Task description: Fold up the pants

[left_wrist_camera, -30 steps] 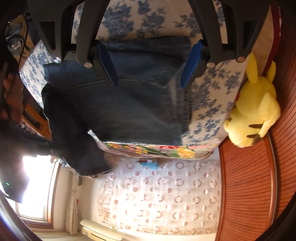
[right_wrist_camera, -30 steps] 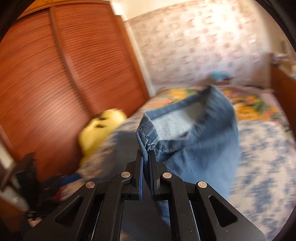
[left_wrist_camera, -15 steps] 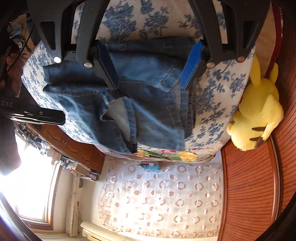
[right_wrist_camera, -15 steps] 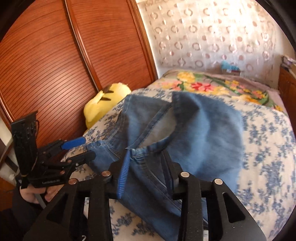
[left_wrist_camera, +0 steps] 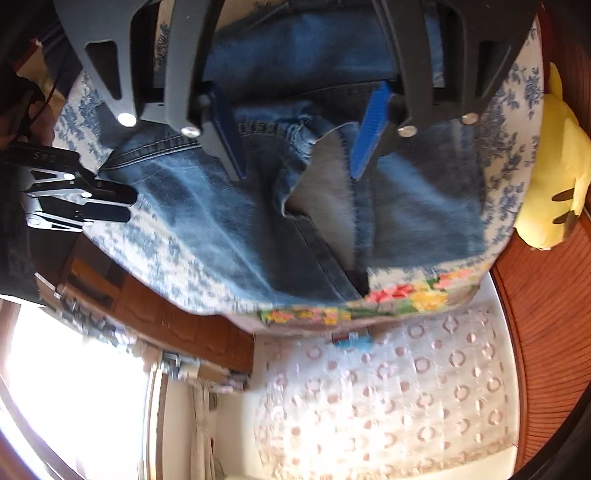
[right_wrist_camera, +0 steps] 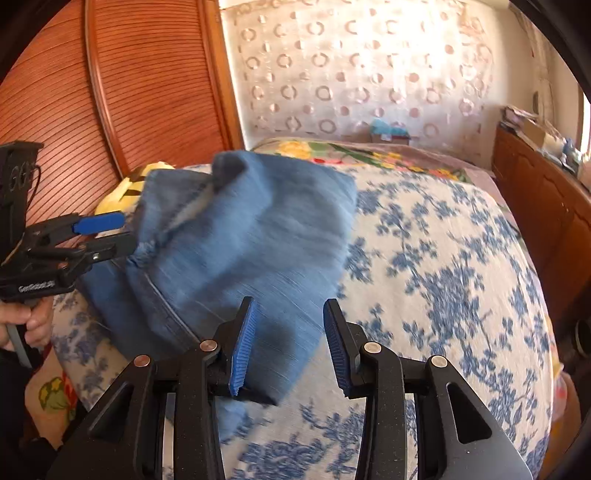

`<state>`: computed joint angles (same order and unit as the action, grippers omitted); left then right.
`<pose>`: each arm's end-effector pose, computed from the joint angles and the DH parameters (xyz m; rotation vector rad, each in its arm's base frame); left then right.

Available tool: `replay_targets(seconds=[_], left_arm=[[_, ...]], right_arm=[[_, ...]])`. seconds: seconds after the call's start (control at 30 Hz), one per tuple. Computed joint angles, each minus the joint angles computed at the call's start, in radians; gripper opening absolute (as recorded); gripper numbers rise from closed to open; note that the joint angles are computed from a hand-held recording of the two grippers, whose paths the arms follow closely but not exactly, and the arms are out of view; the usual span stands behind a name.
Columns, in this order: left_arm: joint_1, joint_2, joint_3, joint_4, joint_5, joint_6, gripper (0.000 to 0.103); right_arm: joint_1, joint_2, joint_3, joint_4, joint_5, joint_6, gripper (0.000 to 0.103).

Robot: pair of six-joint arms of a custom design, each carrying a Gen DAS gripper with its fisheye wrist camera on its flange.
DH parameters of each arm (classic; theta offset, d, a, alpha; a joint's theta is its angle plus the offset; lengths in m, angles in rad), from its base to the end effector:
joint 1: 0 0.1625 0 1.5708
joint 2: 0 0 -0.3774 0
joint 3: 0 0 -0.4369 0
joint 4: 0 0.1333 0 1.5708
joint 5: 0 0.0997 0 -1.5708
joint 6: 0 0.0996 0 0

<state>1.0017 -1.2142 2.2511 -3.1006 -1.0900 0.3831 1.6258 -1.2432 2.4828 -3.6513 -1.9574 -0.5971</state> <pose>-0.1096 -0.5041 0.1094 1.0579 2.4044 -0.7164 0.1175 -0.3929 0.1195 0.5713 -2.3474 0.9107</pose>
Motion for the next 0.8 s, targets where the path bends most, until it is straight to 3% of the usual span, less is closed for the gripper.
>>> replay_targets(seconds=[0.27, 0.57, 0.8], left_arm=[[0.010, 0.065, -0.058, 0.089, 0.058, -0.040, 0.038], [-0.006, 0.016, -0.003, 0.118, 0.032, -0.035, 0.005], [-0.039, -0.088, 0.066, 0.108, 0.019, -0.040, 0.002]], right_arm=[[-0.032, 0.033, -0.005, -0.046, 0.019, -0.013, 0.040], [-0.063, 0.041, -0.009, -0.050, 0.059, -0.029, 0.040], [-0.090, 0.007, -0.009, 0.024, 0.093, 0.016, 0.041]])
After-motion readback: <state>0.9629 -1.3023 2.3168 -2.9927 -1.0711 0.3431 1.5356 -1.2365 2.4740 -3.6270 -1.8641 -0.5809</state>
